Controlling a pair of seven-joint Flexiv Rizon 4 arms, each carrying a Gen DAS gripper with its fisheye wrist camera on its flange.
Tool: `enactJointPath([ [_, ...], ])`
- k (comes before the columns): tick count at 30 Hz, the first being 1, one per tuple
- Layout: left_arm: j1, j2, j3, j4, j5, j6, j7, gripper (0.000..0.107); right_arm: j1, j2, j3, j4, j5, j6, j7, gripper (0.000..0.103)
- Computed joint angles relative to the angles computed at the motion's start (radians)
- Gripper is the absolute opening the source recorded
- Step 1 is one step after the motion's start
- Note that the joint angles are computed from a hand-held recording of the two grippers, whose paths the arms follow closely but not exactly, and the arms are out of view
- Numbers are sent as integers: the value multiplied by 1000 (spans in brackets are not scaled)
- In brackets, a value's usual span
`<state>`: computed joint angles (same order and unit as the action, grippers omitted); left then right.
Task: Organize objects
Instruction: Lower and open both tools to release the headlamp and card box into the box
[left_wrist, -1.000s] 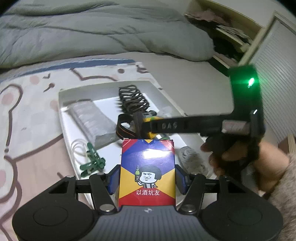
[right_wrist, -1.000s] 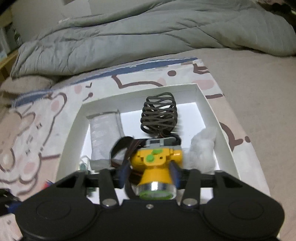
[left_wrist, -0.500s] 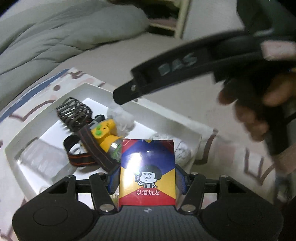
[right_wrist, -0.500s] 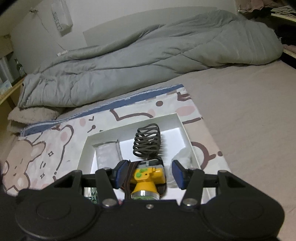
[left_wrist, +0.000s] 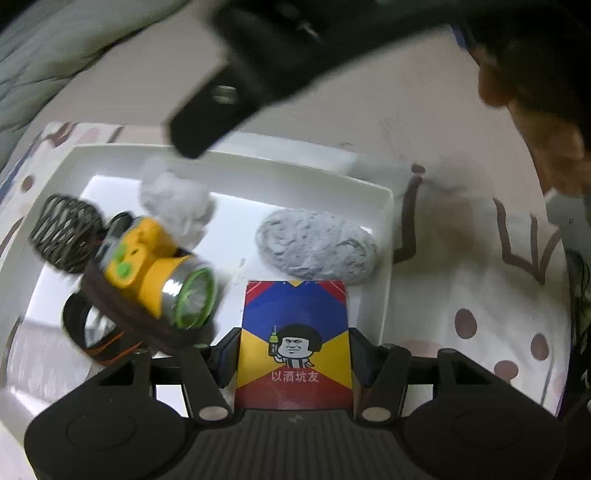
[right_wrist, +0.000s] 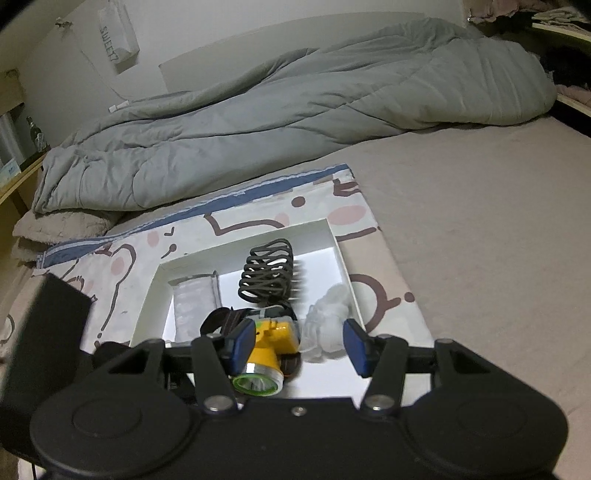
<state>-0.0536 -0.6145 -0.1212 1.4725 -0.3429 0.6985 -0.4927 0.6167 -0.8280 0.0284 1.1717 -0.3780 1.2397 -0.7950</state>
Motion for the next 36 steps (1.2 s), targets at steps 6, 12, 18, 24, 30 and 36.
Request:
enactJointPath([
  [6,16,-24,-41,-11,-58,-1,56,60,-4,2,2,8,5,16,-10,52],
  [12,30,-2,-41,30,-114,44,57,83,-8,9,8,18,10,-5,-15,52],
  [18,42,35,-30,85,-171,107,-22,84,-2,18,3,22,4,-35,-5,52],
  [24,49,68,-28,127,-195,167,-79,89,8,27,-7,31,-13,-42,14,52],
  [30,62,140,-31,221,-248,246,-101,97,29,40,-29,38,-45,-54,39,54],
  [36,64,192,-21,304,-303,352,-156,103,54,59,-57,63,-99,-56,75,61],
])
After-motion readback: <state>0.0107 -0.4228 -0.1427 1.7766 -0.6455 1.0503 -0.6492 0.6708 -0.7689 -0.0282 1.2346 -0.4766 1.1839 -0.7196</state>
